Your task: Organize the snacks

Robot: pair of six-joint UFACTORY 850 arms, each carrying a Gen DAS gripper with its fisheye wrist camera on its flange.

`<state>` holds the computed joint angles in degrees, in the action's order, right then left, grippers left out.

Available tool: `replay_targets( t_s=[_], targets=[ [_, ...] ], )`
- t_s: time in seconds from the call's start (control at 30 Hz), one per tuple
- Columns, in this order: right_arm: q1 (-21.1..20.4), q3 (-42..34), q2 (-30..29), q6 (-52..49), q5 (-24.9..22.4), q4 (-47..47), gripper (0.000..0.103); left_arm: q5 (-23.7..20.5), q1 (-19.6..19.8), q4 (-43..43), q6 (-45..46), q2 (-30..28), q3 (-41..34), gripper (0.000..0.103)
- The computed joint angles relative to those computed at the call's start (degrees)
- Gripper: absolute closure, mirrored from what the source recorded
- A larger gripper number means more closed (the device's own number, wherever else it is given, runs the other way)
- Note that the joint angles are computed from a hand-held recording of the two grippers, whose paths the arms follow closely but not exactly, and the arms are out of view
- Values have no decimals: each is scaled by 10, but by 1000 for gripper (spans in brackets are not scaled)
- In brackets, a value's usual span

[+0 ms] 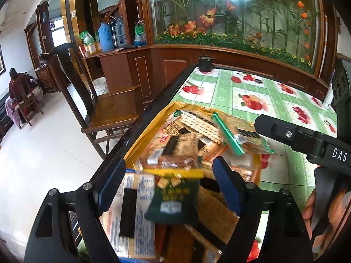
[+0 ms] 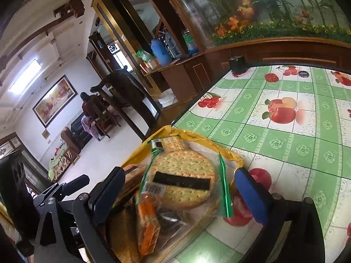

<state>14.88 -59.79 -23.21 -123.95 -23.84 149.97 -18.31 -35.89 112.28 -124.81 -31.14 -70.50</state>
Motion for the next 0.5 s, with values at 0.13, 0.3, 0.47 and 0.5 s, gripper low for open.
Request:
replay_targets(
  t_s=[0.13, 0.3, 0.47, 0.5],
  targets=[
    [11, 32, 36, -56, 6, 50, 1, -14, -8, 47, -49, 25, 30, 21],
    [29, 77, 83, -166, 19, 144, 1, -44, -23, 107, -109, 63, 74, 21],
    [55, 130, 133, -297, 25, 263, 0, -64, -34, 143, -167, 98, 116, 18],
    [61, 140, 142, -320, 28, 284, 0, -61, -35, 153, -180, 104, 123, 18]
  ],
)
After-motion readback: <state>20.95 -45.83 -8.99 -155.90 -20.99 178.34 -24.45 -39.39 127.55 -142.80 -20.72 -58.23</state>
